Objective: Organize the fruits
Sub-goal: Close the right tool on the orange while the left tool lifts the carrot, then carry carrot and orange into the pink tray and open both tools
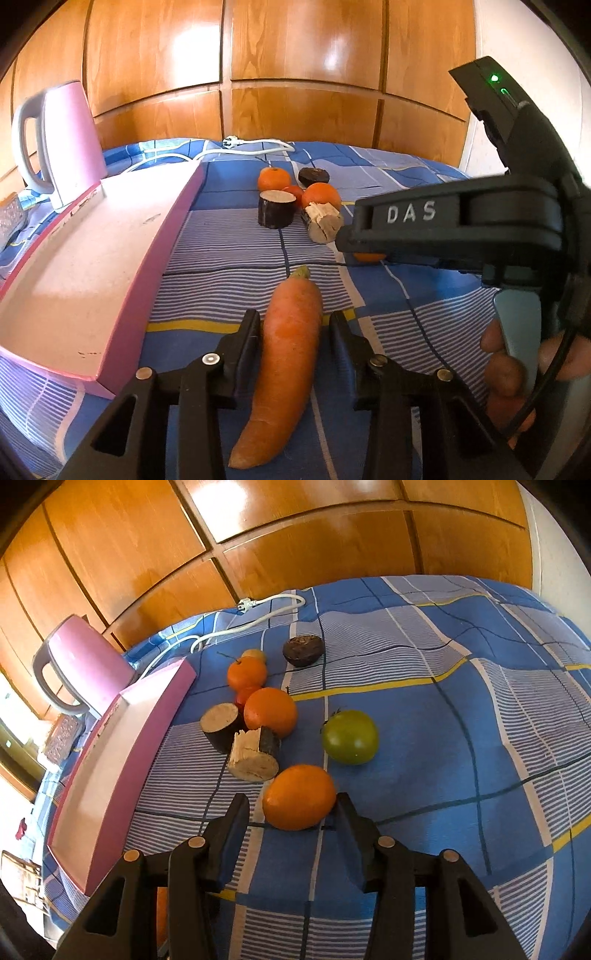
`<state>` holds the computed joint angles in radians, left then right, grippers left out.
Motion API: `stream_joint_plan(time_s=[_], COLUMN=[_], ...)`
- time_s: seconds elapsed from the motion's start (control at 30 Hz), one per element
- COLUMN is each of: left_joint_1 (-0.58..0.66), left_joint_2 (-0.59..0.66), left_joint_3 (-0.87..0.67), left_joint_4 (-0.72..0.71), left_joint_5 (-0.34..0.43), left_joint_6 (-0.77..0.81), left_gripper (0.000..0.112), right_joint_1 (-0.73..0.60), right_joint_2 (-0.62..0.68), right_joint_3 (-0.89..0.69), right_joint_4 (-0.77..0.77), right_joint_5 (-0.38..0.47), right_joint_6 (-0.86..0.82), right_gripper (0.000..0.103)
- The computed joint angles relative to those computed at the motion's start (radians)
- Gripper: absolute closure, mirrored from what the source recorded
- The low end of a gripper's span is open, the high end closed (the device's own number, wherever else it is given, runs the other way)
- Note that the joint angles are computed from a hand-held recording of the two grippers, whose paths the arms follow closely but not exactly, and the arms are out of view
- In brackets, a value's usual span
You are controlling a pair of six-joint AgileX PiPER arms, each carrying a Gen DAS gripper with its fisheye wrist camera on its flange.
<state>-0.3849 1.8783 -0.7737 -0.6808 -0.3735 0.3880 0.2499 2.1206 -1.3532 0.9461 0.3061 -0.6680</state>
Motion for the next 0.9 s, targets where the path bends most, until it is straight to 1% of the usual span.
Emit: stream_joint_plan(time_s=[0.07, 0.13, 0.27, 0.3, 0.33, 0.37, 0.43, 0.47, 0.53, 0.6, 0.73, 0.8, 0.9], left_joint_1=[-0.002, -0.011, -0.026, -0.029, -0.034, -0.037, -0.042, -0.04, -0.037, -0.034, -0.022, -0.02, -0.023], left_joint_2=[-0.001, 0.0, 0.004, 0.004, 0.003, 0.002, 0.0, 0.0, -0.001, -0.007, -0.024, -0.036, -0.052], left_joint_3=[0.0, 0.0, -0.001, 0.0, 0.002, 0.004, 0.005, 0.006, 0.006, 0.009, 0.02, 0.029, 0.045], left_joint_4=[-0.013, -0.045, -0.096, -0.109, -0.12, -0.125, -0.136, -0.132, -0.125, -0.115, -0.076, -0.054, -0.04], left_joint_5=[-0.001, -0.011, -0.027, -0.031, -0.037, -0.04, -0.044, -0.042, -0.037, -0.032, -0.015, -0.016, -0.034], left_joint_6=[0.015, 0.05, 0.109, 0.124, 0.137, 0.143, 0.158, 0.153, 0.147, 0.136, 0.09, 0.064, 0.05], left_gripper=[0.073, 0.073, 0.073, 0.076, 0.078, 0.082, 0.082, 0.082, 0.082, 0.083, 0.083, 0.083, 0.083], right_joint_1=[-0.015, -0.021, 0.0, 0.005, 0.011, 0.019, 0.035, 0.04, 0.045, 0.044, 0.039, 0.037, 0.044], right_joint_2=[0.003, 0.002, -0.017, -0.024, -0.03, -0.034, -0.04, -0.042, -0.049, -0.058, -0.076, -0.082, -0.1], right_joint_3=[-0.001, -0.001, 0.016, 0.025, 0.032, 0.036, 0.044, 0.046, 0.057, 0.072, 0.1, 0.108, 0.132], right_joint_4=[0.064, 0.081, -0.042, -0.063, -0.075, -0.108, -0.2, -0.218, -0.205, -0.14, 0.064, 0.148, 0.312], right_joint_5=[0.022, 0.028, -0.034, -0.053, -0.067, -0.081, -0.111, -0.12, -0.137, -0.149, -0.154, -0.149, -0.157], right_joint_6=[-0.044, -0.05, 0.068, 0.081, 0.08, 0.102, 0.172, 0.184, 0.163, 0.098, -0.097, -0.177, -0.349], right_gripper=[0.055, 0.055, 0.055, 0.058, 0.064, 0.064, 0.064, 0.064, 0.065, 0.065, 0.065, 0.065, 0.065])
